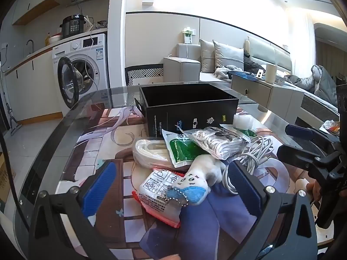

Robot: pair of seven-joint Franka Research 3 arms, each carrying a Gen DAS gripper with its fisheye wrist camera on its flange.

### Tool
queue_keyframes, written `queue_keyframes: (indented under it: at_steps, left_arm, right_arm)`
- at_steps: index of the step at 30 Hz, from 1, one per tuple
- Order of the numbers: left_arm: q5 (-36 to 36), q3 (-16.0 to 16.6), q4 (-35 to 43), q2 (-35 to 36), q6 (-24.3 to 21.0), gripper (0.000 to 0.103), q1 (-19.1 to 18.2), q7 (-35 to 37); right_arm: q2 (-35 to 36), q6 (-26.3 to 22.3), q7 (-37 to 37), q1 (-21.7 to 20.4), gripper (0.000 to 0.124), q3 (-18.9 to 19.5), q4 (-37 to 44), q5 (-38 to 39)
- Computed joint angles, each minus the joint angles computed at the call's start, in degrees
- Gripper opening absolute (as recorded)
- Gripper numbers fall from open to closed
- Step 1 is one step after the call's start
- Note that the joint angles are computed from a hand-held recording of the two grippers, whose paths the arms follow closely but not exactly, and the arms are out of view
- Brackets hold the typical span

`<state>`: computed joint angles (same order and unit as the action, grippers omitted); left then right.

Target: Organize soft objects

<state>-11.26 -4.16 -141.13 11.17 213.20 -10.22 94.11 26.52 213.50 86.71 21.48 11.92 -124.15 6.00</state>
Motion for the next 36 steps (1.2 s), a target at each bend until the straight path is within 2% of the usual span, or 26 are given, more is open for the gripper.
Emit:
queue_keyframes:
  at_steps: [36]
  left_arm:
    - [1.7,-0.1,-0.1,-0.1,-0.3,0.103,0.5,-2.0]
  right_arm:
    - [-0.1,-0.3,-0.9,0.4,0.103,-0.2,0.0,0.5]
